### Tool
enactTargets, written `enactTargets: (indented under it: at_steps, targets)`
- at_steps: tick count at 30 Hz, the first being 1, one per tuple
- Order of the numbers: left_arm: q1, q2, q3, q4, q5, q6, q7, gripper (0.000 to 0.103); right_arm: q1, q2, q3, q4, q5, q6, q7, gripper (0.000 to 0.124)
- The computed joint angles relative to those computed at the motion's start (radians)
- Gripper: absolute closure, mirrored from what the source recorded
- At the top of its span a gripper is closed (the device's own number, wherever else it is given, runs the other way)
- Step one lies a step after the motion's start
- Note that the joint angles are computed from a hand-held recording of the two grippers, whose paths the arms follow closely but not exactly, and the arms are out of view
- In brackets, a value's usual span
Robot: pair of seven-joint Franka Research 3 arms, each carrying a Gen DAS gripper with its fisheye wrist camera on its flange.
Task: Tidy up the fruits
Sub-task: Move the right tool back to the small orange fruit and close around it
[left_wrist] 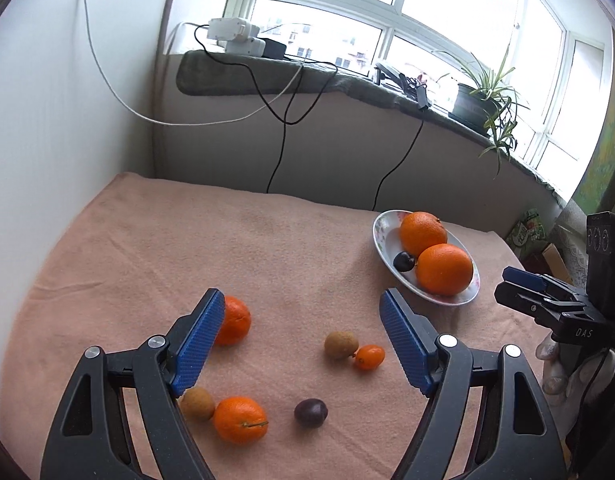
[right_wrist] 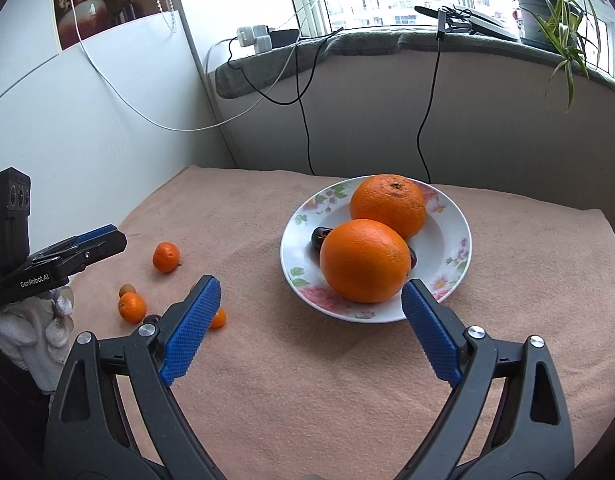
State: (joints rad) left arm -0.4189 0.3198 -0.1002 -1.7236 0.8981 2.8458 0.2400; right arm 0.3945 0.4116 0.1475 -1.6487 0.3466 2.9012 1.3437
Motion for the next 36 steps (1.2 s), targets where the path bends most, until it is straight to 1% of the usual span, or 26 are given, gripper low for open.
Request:
enactTargets:
  at_steps: [2,4,5,7,8,10,12,13,14,16,24,29,33,36]
  targets:
    - [-0.008,-0.036,0.013,-0.052,0.029,-0.011,-0.048,0.024,-0.001,0.01,0.018,0.014,0.002,-0.015,-0.024,0.031]
    - [0.002,-0.066,0.006,-0.098,0.041,-0.021,-0.078,0.024,0.005,0.025,0.027,0.034,0.002,-0.041,-0.042,0.041]
    - [0.01,-0.078,0.0,-0.12,0.042,-0.023,-0.088,0.025,0.009,0.034,0.031,0.046,0.002,-0.054,-0.051,0.043]
    - [0.028,-0.097,-0.015,-0.158,0.034,-0.017,-0.099,0.032,0.023,0.052,0.029,0.068,-0.005,-0.075,-0.058,0.046]
    - [0.035,-0.104,-0.021,-0.173,0.032,-0.015,-0.103,0.033,0.029,0.062,0.029,0.08,-0.009,-0.088,-0.062,0.048]
    - [0.048,-0.111,-0.033,-0.194,0.022,-0.006,-0.104,0.034,0.042,0.082,0.025,0.106,-0.019,-0.117,-0.064,0.055]
    - [0.056,-0.11,-0.041,-0.205,0.008,0.002,-0.103,0.036,0.05,0.098,0.024,0.128,-0.023,-0.146,-0.064,0.06]
    - [0.058,-0.11,-0.043,-0.21,0.005,0.008,-0.107,0.038,0.051,0.104,0.026,0.135,-0.022,-0.155,-0.067,0.062]
    - [0.06,-0.109,-0.045,-0.215,0.002,0.019,-0.108,0.04,0.056,0.11,0.023,0.14,-0.024,-0.163,-0.066,0.063]
    - [0.059,-0.109,-0.047,-0.225,-0.003,0.032,-0.11,0.048,0.063,0.122,0.018,0.155,-0.03,-0.182,-0.061,0.067]
    - [0.048,-0.109,-0.057,-0.241,-0.038,0.014,-0.098,0.056,0.075,0.167,0.01,0.207,-0.041,-0.235,-0.051,0.075]
    - [0.056,-0.094,-0.066,-0.24,-0.093,0.024,-0.056,0.057,0.084,0.196,0.004,0.241,-0.057,-0.266,-0.043,0.075]
    - [0.05,-0.081,-0.06,-0.233,-0.121,0.034,-0.039,0.057,0.086,0.214,0.007,0.268,-0.063,-0.289,-0.053,0.082]
    - [0.045,-0.07,-0.054,-0.225,-0.136,0.028,-0.033,0.057,0.093,0.229,0.001,0.29,-0.072,-0.298,-0.049,0.082]
